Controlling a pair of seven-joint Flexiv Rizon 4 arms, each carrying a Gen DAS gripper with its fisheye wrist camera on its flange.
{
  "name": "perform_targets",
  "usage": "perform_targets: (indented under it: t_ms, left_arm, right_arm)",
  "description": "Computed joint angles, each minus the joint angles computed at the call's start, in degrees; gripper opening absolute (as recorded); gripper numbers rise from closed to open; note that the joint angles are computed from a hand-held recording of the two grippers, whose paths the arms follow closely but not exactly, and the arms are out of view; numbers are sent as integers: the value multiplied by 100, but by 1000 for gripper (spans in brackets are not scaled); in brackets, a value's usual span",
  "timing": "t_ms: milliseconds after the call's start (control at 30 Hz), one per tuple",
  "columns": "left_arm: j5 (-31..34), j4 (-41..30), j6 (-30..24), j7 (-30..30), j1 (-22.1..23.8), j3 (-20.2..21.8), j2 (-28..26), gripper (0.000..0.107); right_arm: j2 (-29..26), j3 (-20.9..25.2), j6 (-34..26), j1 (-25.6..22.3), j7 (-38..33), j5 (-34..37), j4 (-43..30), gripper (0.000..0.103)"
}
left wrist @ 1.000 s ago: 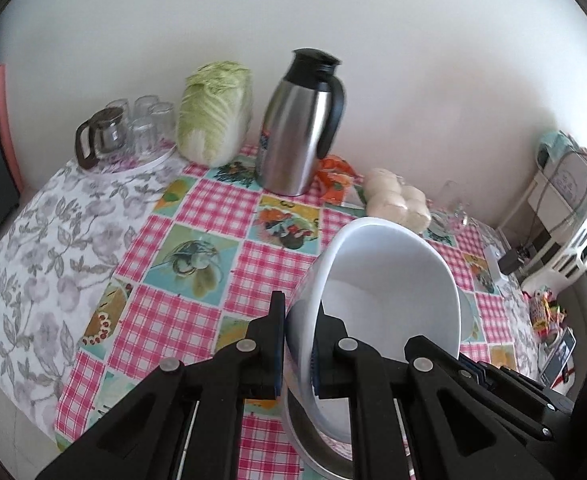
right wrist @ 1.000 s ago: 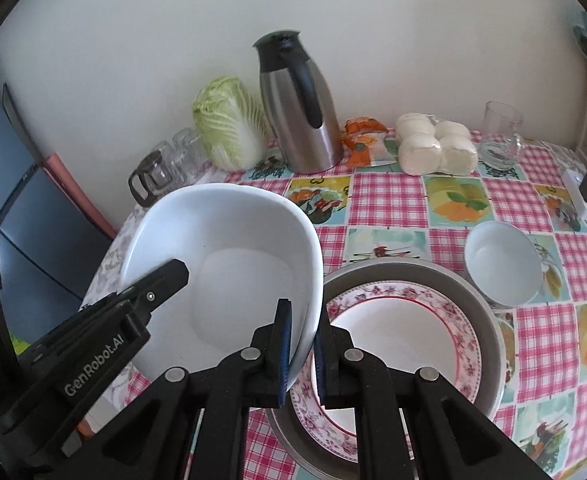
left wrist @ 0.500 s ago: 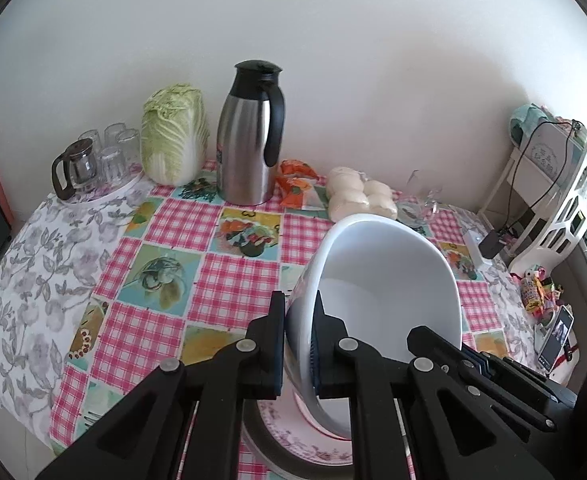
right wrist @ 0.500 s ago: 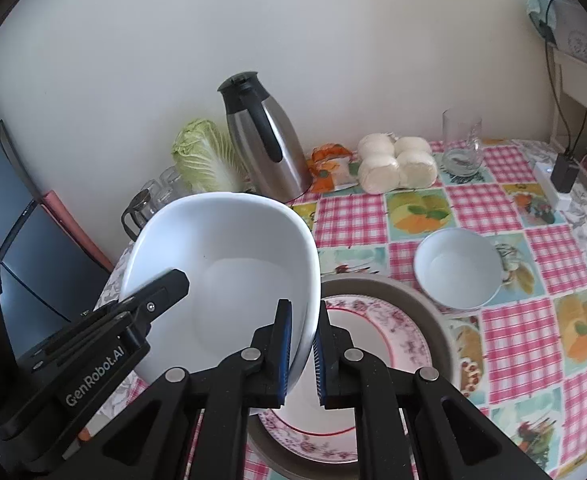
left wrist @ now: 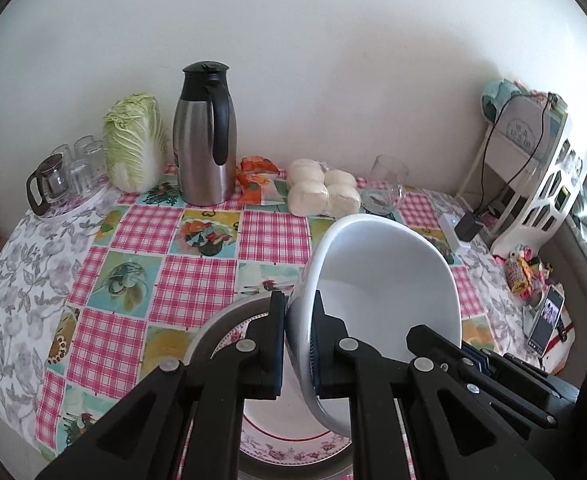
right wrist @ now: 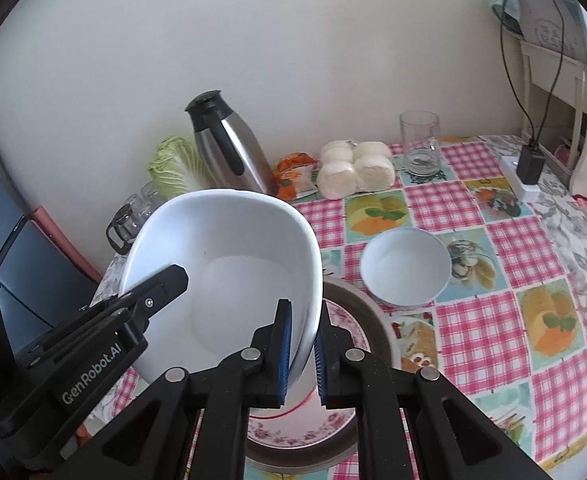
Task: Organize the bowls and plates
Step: 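Lift the MAX bowl with the right tool and carry it over the basin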
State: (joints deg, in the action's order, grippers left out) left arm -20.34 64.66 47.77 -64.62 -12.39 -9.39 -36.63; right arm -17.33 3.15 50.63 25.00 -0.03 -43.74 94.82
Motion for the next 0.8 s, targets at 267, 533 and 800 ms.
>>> perform_targets:
  t_ms: [267, 533, 800]
  left_arm:
    - [330, -240, -300, -199, -101, 190, -155, 11]
    - [599, -354, -549, -306, -120, 281, -244, 11]
    - [670, -330, -659, -335, -67, 316, -260, 11]
  right_arm:
    - [-129, 50, 30, -44, -233, 338, -44, 12]
    - [-310, 63, -97, 26, -558, 724, -186, 13]
    - [-434, 63, -135, 79, -788, 966, -327, 13]
